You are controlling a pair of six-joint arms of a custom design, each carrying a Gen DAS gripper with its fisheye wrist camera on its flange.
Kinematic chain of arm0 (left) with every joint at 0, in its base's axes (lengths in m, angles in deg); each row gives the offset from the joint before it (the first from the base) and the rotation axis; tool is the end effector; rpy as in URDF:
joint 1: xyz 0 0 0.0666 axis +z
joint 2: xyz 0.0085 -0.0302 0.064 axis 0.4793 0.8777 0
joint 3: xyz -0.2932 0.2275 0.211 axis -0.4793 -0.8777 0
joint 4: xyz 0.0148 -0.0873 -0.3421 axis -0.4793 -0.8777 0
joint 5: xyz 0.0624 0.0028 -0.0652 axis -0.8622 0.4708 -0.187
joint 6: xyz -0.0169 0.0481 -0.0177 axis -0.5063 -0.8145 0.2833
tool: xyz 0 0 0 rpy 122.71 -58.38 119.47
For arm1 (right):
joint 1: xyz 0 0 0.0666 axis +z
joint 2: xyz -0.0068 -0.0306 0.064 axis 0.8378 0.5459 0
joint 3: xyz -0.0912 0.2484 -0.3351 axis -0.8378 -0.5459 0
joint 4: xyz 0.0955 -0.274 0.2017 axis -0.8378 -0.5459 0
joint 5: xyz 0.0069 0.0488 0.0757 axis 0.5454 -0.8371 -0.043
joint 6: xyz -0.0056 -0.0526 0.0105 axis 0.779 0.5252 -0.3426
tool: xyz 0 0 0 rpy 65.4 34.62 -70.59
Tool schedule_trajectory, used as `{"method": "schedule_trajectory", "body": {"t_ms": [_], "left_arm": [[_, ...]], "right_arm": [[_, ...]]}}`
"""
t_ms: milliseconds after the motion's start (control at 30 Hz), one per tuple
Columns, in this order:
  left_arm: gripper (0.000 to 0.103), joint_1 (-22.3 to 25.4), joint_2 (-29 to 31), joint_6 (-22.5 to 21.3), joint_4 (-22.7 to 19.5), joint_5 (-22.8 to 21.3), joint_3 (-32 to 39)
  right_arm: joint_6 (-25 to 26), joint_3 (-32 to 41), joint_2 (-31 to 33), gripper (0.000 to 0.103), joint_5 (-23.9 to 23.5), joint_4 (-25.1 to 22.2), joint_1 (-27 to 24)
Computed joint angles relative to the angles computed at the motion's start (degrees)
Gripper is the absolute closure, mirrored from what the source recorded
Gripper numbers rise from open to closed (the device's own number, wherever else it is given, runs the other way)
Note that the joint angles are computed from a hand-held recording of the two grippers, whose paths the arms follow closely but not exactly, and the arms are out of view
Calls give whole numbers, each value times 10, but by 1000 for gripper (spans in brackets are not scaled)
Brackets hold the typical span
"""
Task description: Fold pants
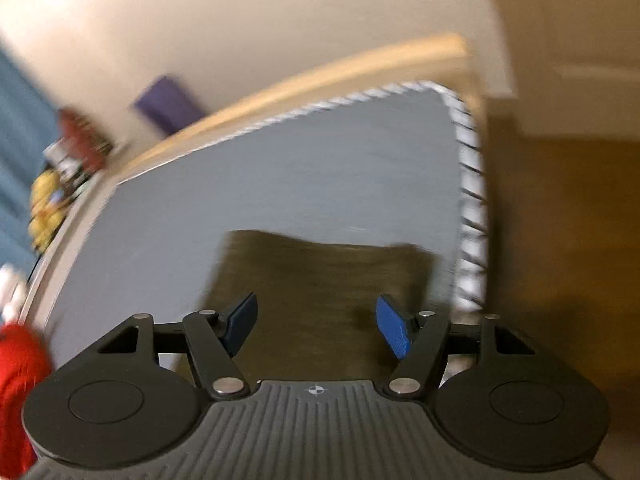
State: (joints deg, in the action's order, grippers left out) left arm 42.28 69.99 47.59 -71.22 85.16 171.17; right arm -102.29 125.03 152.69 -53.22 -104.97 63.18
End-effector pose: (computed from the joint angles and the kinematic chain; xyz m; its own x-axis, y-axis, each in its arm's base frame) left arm 0.4787 0.1081 0.5845 -0.7044 0.2746 -0.6545 0.2365 0.9603 0.1483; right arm 0.5147 0.0459 0.5178 -0.1770 0.8720 -0.4564 0.6884 0.4411 0.5758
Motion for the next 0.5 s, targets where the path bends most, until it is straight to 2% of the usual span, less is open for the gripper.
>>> {"method": "schedule_trajectory", "body": {"t_ms": [133, 300, 433, 500], "left_arm": [[26, -10, -2, -1, 4, -2, -1], [25, -16, 2, -2, 6, -7, 0], [25, -16, 5, -3, 5, -11, 1], [25, -16, 6, -5, 5, -11, 0]], "right_arm": [[-21, -41, -4, 35, -35, 26, -22], [-35, -76, 0, 35, -93, 85, -36], [-5, -85, 10, 35, -99, 131, -41], [2, -92, 11, 40, -99, 153, -45]]}}
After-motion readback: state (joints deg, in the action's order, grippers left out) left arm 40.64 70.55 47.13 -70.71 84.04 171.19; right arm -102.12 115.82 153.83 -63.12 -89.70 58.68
